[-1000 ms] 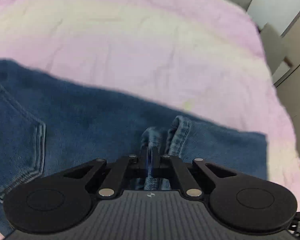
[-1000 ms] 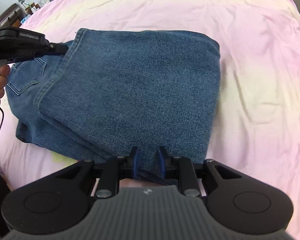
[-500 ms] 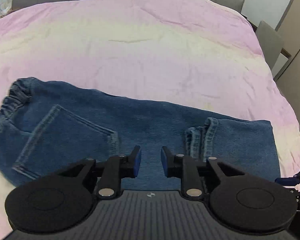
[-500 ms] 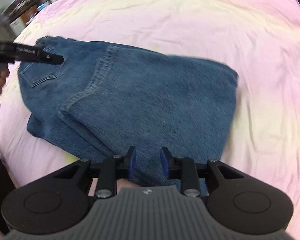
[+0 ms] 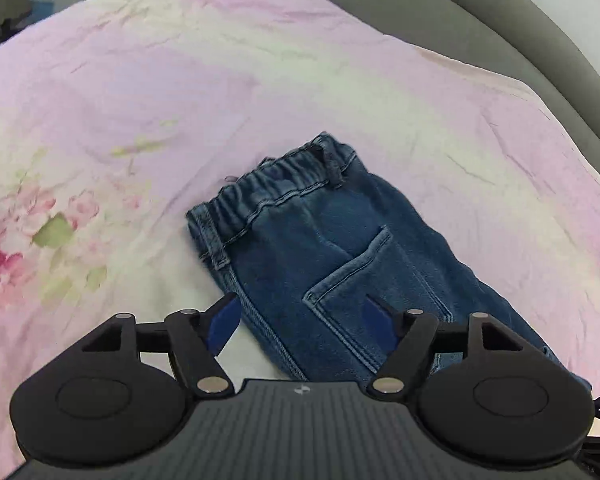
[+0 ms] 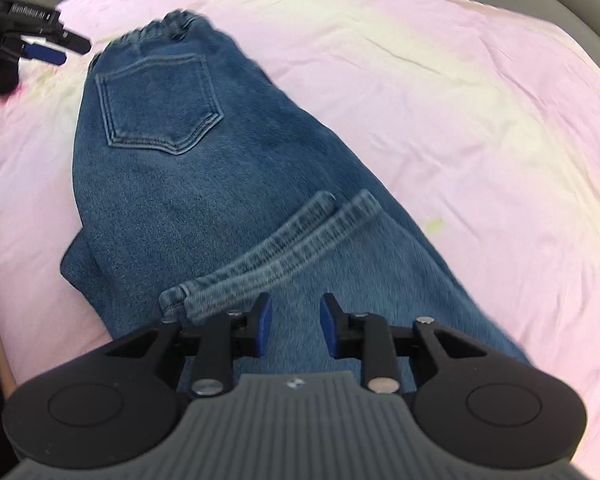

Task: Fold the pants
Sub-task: 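Grasp the elastic waistband with the left tool and lift it up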

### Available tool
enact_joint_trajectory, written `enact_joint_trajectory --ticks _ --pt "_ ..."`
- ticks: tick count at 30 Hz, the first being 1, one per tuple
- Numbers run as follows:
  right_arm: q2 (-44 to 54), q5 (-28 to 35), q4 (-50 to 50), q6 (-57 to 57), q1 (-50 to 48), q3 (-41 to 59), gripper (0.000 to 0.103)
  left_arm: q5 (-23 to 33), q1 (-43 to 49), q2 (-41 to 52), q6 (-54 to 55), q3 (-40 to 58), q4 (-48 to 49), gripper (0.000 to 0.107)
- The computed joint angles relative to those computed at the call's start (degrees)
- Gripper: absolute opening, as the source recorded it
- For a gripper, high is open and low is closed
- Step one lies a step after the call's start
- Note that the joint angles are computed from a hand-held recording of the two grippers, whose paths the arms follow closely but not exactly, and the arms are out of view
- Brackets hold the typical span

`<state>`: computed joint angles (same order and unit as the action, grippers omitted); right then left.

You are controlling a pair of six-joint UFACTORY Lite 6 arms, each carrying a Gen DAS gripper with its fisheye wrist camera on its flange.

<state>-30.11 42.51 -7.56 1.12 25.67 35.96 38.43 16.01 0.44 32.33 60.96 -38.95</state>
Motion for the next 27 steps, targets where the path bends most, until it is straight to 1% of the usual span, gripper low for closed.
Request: enact_joint_trajectory --ticks 3,5,6,9,12,16,19,21,22,24,25,26,27 --pt "8.60 0.17 0.05 -5.63 -1.55 5.32 0.023 -0.02 1.44 3.21 0.03 -0.20 -2.57 0.084" --pt "12.85 0.12 -0.29 -7.29 -2.48 7.90 0.023 0.03 2.43 6.00 2.43 0.04 -5.64 0.088" --pt "14.42 0.14 -0.08 -8.53 -3.39 8.68 0.023 -0.04 2.69 7.64 2.77 0.37 -6.75 0.088" --pt "19.75 -1.03 -1.23 -8.48 -4.61 9.98 0.023 2.29 4.49 13.86 2.29 3.12 -10.02 0.089" --pt "23.88 -2.91 -1.43 -8.62 -4.91 10.23 0.024 3.74 5.84 17.90 6.04 4.42 -16.41 0.093" --pt "28.04 -4.52 -0.94 -10.19 -5.41 11.17 0.025 3.54 5.27 22.23 8.17 6.97 -21.26 0.096" --pt "30.06 -4.57 1.82 -13.74 -7.42 12.35 0.025 1.94 3.98 25.37 9.12 8.46 -24.98 0.097" --pt "30.80 -4.45 3.14 -15.16 -8.42 12.87 0.025 0.25 2.87 26.06 9.17 8.76 -25.68 0.097" --pt "30.92 -4.38 3.30 -15.43 -8.60 12.95 0.025 -0.44 2.41 26.15 8.98 8.84 -25.46 0.095" --pt "29.43 -3.34 3.49 -17.15 -9.66 12.48 0.025 -1.71 1.89 25.44 8.37 8.41 -24.61 0.086" --pt "29.48 -3.34 3.20 -17.01 -9.48 12.54 0.025 -2.16 2.15 24.14 8.27 7.38 -24.41 0.075" --pt "29.48 -3.42 3.07 -16.98 -9.42 12.48 0.025 -2.10 2.56 22.78 8.66 6.26 -24.98 0.066" --pt "29.23 -2.85 3.13 -16.93 -9.31 12.81 0.025 -2.01 2.91 21.49 9.91 5.12 -26.09 0.062"
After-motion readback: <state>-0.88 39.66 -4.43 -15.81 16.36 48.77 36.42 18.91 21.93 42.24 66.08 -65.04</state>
